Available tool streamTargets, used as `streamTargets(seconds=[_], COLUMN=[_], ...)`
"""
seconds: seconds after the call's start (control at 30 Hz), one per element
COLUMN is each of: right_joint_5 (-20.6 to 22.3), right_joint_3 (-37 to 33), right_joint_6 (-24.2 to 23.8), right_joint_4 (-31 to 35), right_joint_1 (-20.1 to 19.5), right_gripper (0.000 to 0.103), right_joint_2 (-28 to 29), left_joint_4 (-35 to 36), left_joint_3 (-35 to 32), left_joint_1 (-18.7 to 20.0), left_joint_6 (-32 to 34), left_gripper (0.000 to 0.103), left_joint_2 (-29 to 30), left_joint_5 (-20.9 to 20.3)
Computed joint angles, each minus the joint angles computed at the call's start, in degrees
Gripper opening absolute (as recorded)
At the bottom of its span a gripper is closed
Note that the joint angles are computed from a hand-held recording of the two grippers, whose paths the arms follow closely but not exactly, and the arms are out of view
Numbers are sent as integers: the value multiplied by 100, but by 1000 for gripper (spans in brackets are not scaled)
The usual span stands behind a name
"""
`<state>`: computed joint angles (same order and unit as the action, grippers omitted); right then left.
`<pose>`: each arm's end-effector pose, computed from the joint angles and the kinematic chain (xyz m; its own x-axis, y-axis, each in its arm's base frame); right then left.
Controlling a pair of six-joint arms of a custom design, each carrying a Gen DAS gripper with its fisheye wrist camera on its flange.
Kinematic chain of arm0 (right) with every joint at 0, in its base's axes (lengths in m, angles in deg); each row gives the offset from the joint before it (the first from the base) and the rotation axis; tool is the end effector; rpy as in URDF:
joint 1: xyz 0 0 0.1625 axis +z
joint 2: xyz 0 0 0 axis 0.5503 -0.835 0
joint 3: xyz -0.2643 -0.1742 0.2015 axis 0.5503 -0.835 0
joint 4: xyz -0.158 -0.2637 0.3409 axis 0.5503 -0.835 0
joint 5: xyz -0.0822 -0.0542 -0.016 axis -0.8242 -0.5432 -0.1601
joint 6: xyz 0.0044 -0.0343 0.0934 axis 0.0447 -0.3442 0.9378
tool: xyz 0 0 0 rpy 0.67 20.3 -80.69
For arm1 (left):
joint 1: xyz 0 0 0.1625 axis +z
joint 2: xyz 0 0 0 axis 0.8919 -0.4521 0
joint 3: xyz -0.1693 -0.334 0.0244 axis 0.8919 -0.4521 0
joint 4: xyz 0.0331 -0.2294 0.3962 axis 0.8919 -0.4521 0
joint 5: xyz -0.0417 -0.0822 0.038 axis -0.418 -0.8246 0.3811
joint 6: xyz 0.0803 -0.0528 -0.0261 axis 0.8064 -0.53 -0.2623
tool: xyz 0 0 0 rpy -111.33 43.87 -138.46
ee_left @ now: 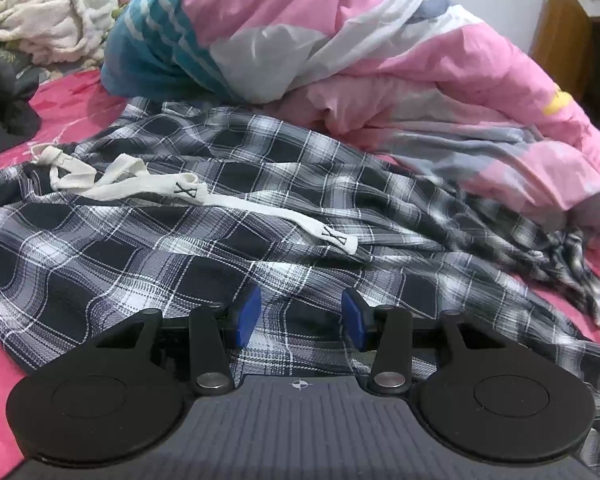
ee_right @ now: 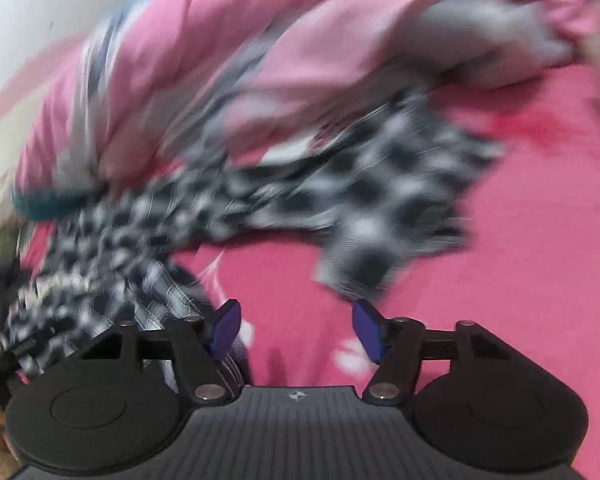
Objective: Fold clothes
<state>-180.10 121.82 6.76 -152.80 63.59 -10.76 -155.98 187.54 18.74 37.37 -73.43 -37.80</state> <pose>0.1774 -0.6099 0.0124 -0.8778 -0.2220 0.4245 -0.4091 0.8085 -0.4230 0.1209 -0.5059 0.2482 -0.8244 -0.2666 -0.4994 0.3089 0.5273 -0.7915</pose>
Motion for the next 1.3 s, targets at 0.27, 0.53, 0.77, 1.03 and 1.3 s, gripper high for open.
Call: streamTargets(seconds=[0.27, 0.53, 0.77, 1.03, 1.3], right_joint_5=[-787, -1140, 639, 744, -221], right_joint_3=[-2236, -1928, 896, 2453, 3557], right_joint_6=[-6, 71, 602, -491, -339], right_joint_4=[570, -797, -596, -1427, -2928], right_joint_1=[-30, -114, -262, 384, 438], right_gripper=[48, 56, 59, 59, 66], right_joint_2=[1334, 936, -1293, -1822, -2136], left_joint_4=[58, 28, -174, -624, 269], left_joint_3=[-92, -111, 11, 405, 736], left_joint_1=[11, 35, 102, 230, 942], left_joint_6=[24, 45, -164, -466, -1521], left_gripper=[50, 51, 51, 52, 54], left_joint_2=[46, 53, -112, -717, -1835], left_joint_5=[14, -42, -294, -295, -1113])
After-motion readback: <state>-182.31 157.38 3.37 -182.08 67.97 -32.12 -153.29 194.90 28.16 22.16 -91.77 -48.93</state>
